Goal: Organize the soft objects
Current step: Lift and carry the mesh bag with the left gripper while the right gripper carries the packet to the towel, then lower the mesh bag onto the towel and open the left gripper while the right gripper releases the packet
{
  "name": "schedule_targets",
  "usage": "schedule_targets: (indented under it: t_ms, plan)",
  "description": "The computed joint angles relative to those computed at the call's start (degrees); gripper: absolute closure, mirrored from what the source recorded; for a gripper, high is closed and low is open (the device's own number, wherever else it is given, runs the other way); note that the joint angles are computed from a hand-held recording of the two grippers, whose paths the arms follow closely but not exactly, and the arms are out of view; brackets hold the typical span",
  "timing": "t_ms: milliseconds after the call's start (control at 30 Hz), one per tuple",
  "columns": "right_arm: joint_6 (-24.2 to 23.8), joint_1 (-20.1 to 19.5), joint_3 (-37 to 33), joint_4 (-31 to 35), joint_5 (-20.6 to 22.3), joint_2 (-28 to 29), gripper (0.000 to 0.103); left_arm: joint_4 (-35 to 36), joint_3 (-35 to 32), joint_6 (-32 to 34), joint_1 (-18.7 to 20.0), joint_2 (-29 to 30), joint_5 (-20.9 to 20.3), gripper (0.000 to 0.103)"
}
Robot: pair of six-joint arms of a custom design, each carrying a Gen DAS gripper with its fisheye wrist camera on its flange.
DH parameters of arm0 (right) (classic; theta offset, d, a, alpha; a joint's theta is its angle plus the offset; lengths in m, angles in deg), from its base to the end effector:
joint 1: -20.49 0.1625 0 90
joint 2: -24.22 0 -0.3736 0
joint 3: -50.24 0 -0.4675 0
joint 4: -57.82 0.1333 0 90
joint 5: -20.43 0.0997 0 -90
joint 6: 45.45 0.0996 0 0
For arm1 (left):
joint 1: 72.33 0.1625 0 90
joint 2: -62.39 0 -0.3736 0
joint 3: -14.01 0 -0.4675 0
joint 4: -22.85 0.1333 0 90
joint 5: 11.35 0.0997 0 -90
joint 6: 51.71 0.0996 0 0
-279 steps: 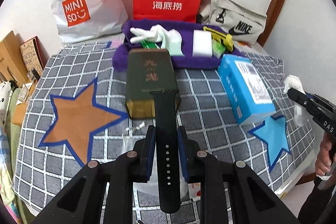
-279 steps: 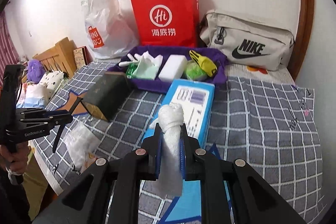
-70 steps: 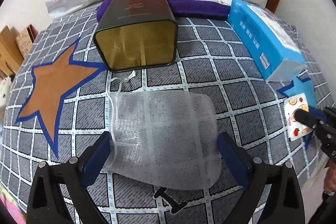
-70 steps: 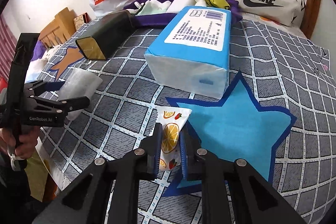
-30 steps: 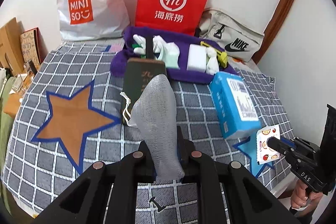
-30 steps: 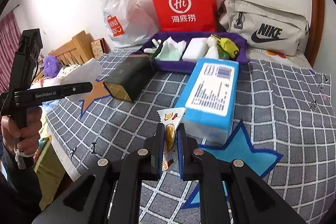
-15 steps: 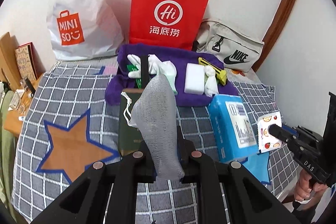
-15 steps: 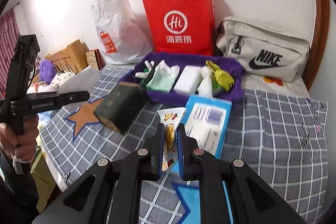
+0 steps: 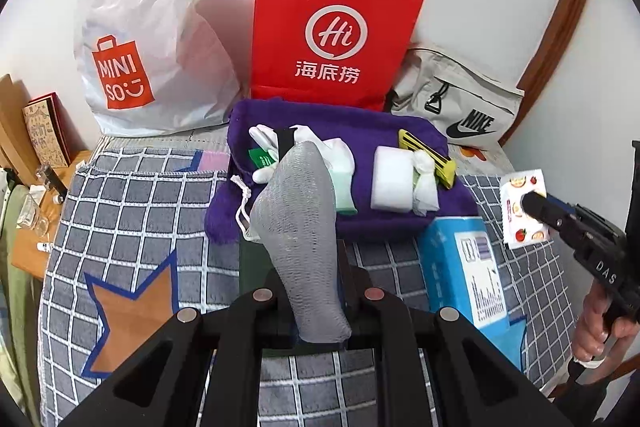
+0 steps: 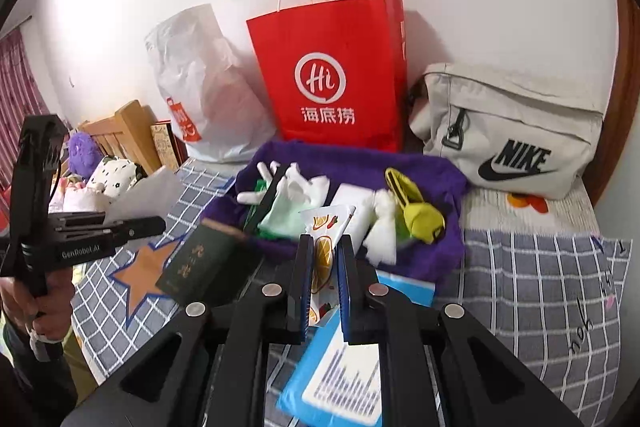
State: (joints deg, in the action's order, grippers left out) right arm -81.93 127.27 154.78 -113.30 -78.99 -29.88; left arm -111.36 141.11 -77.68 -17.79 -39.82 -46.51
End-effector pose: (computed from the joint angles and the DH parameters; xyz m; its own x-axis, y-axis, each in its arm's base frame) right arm 0.3004 -0.5911 0.0711 -0.6312 -0.6543 0.4165 -0.7755 0.5403 -0.3266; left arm -0.0909 -0.4977 0.3097 -0.8025 -0.2343 -0.5487 0.2181 0.7409 -0.6353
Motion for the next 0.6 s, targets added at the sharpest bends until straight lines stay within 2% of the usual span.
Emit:
schedule_targets:
  t_ms: [600]
  plan:
    - [1.7, -0.2, -13.6, 4.8, -0.8, 10.2, 0.091, -4.9, -8.0, 6.0, 5.9, 8.9, -0.7, 0.090]
